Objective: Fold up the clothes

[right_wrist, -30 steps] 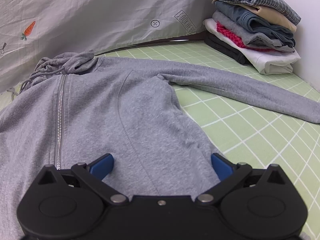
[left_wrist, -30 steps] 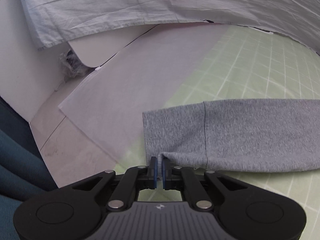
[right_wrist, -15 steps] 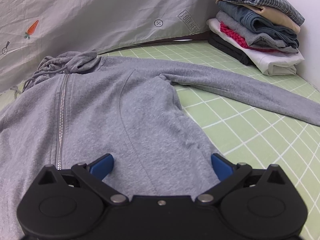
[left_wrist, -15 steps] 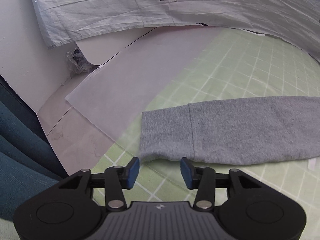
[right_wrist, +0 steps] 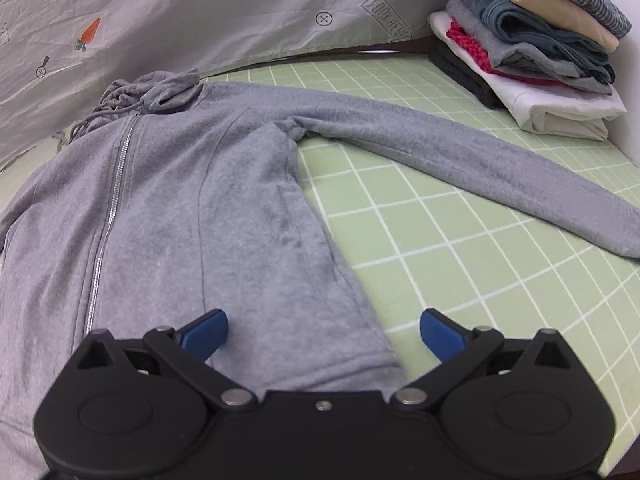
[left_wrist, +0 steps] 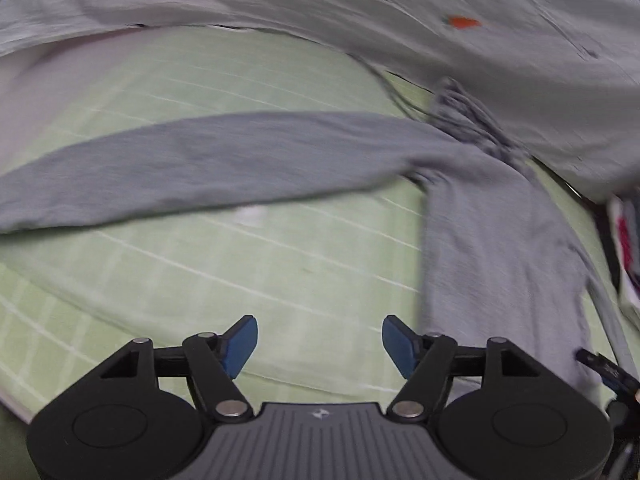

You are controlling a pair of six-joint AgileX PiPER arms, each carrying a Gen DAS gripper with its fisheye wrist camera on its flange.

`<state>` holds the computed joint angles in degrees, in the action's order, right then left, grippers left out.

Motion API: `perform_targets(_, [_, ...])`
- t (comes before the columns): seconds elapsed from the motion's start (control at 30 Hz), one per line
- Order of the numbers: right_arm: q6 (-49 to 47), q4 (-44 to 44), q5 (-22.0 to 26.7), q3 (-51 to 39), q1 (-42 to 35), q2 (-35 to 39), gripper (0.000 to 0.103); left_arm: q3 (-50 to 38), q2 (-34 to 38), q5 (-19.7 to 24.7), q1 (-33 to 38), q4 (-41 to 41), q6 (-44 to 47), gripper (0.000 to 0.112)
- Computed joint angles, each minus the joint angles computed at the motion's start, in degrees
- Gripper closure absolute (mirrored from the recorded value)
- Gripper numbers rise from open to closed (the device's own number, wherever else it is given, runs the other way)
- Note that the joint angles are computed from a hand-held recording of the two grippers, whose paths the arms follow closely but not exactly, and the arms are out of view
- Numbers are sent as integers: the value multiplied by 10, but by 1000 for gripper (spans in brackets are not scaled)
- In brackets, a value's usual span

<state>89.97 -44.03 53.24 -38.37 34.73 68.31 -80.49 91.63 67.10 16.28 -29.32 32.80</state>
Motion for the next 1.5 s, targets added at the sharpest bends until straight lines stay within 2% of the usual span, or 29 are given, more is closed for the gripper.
perform_targets(0.07, [-18,17,-10,21,-9,-29,0,19,-5,-9,-68,25,1,41])
perform_targets(0.2, [-56,31,-23,39,-16,-56,0,56,-11,-55,-167,81,-47,41])
perform_targets(0.37, [-127,48,-44,49,-14,-74,0,90,-30,-95,-216,128,-105,36])
perform_targets(0.47, [-169,66,-57,57,-21,-94,3,102,-42,-105,-224,141,-128,37])
perform_targets(0.5, [-187,73,-62,60,-27,-102,7,104,-44,-107,-223,137,-129,38])
perform_targets(0.53, [-199,75,-68,62,-27,-110,16,108,-49,-109,-222,133,-130,44])
perform_targets(0.57, [-211,77,-73,65,-27,-118,22,111,-53,-110,-221,129,-129,61])
perform_targets(0.6, [-223,79,-79,67,-27,-126,36,112,-55,-109,-223,132,-135,71])
perform_targets(0.63, [-242,88,-89,69,-28,-135,56,112,-56,-108,-225,136,-144,90])
perform_targets(0.67, [-264,102,-98,68,-29,-139,67,112,-56,-102,-223,131,-148,101])
perform_targets(0.7, [-281,114,-104,66,-26,-142,82,113,-57,-97,-218,124,-151,102])
perform_targets(0.8, [-264,89,-54,51,29,-133,84,112,-62,-64,-202,112,-156,103])
perform_targets(0.87, [-269,116,-37,58,32,-163,84,117,-73,-35,-186,104,-148,103])
perform_targets(1.0, [-290,174,-5,72,29,-227,83,133,-92,-5,-175,107,-134,102])
perform_targets(1.07, [-322,206,-9,69,5,-233,80,134,-97,2,-179,118,-132,95])
perform_targets(1.1, [-320,207,-6,66,1,-228,75,130,-95,4,-183,123,-131,93])
perform_targets(1.17, [-321,202,-5,54,-9,-206,55,113,-86,6,-194,137,-129,88])
perform_targets(1.2, [-322,199,-4,48,-13,-194,38,103,-82,8,-199,146,-126,87])
perform_targets(1.23, [-305,182,2,40,-7,-181,28,93,-79,10,-203,155,-122,83])
perform_targets(1.3, [-296,162,-11,35,-17,-176,18,73,-72,10,-211,169,-115,75])
perform_targets(1.37, [-302,144,-39,24,-45,-163,2,52,-62,8,-217,180,-108,61])
perform_targets(1.47, [-325,125,-83,6,-90,-136,0,19,-42,4,-224,193,-101,46])
perform_targets(1.5, [-346,134,-102,-3,-115,-122,0,4,-33,3,-223,191,-103,45])
